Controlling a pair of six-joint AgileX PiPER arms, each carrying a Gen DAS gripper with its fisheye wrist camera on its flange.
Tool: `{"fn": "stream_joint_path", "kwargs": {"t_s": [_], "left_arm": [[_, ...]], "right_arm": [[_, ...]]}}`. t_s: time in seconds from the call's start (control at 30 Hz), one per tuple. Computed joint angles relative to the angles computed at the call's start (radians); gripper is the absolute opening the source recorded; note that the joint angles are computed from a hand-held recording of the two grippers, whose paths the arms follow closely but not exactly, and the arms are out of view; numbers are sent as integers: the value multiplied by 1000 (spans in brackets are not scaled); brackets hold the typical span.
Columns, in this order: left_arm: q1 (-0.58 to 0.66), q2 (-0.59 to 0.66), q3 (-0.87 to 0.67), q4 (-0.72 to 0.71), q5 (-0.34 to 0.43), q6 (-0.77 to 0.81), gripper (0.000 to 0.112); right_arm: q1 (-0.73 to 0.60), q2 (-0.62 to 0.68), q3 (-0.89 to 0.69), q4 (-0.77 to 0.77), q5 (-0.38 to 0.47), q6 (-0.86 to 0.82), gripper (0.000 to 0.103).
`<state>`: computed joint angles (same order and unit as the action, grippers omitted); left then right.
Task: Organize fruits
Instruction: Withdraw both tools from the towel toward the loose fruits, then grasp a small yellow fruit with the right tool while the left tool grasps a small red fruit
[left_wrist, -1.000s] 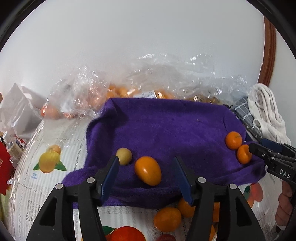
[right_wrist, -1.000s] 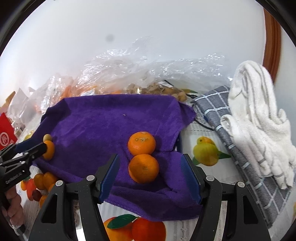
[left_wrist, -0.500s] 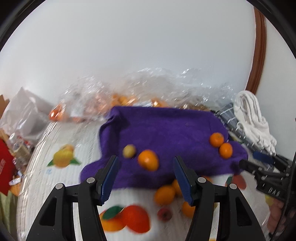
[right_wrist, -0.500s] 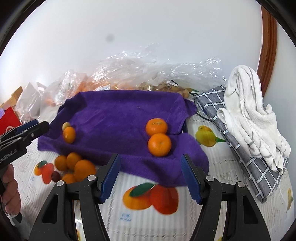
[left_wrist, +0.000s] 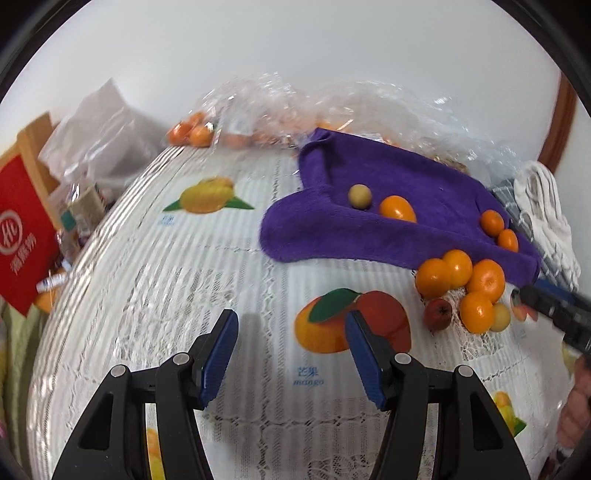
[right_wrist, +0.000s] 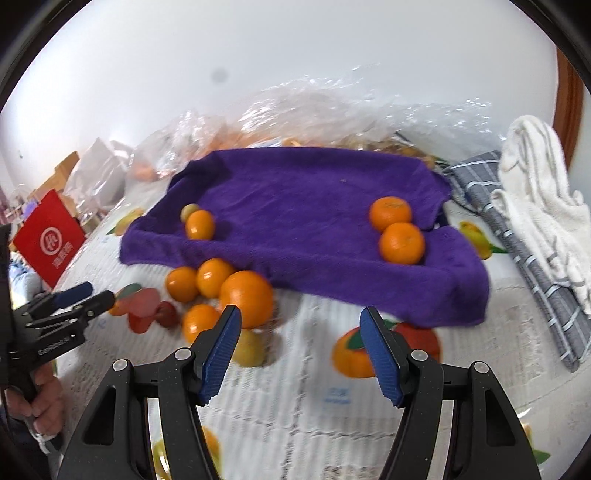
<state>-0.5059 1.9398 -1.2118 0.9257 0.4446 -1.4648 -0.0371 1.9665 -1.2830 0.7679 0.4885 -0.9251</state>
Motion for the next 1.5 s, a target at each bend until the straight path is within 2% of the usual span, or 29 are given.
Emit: {"fn": "stream_joint_path", "kwargs": {"t_s": [0.07, 0.17, 0.23, 0.33, 0.43, 0.5, 0.53, 0.57, 0.67, 0.73, 0.83, 0.93, 1.07, 1.23, 1.3, 1.37, 1.5], "left_arm": [[8, -18, 34, 64, -34, -84, 58], [18, -18, 42, 63, -80, -77, 58], [9, -12, 30, 68, -80, -61, 58], [-7, -18, 33, 113, -91, -74, 58], [-13, -18, 31, 125, -98, -67, 58], [-14, -22, 37, 146, -103, -87, 58], [-15, -26, 43, 166, -107, -108, 58], [-16, -30, 51, 187, -110, -131, 58], [-15, -33, 57, 214, -115, -159, 58], [-15, -24, 43, 160, -105, -105, 58], [-10, -13, 26, 91, -96, -40, 58], [-18, -12, 23, 104, -61, -63, 58], [-13, -5, 14, 57, -31, -38, 58], [-14, -37, 47, 100, -53, -91, 56], [-26, -55, 54, 94, -85, -80, 56], [-50, -46, 24, 44, -92, -10, 56], [-84, 36, -105, -165, -49, 241, 56]], "right_arm": [[8, 1, 11, 10, 2, -27, 58], [17, 14, 19, -11, 10, -34, 43], [3, 15, 26, 52, 43, -105, 41], [0, 30, 2, 38, 108, -101, 41], [22, 48, -11, -2, 107, -74, 41], [36, 65, -21, -37, 101, -41, 35], [41, 59, -5, -28, 72, -53, 32], [41, 53, 4, -20, 66, -65, 26], [9, 27, 29, 36, 71, -136, 26], [-16, 6, 50, 42, 48, -155, 26], [-35, 13, 41, -6, 36, -129, 26], [-36, 37, 21, -74, 31, -73, 26], [-34, 59, 3, -61, 38, -68, 28], [-47, 56, 3, -2, 50, -117, 27], [-58, 36, 22, 31, 40, -157, 27], [-73, 18, 37, 56, 29, -177, 27], [-102, -8, 59, 39, 7, -175, 27]]}}
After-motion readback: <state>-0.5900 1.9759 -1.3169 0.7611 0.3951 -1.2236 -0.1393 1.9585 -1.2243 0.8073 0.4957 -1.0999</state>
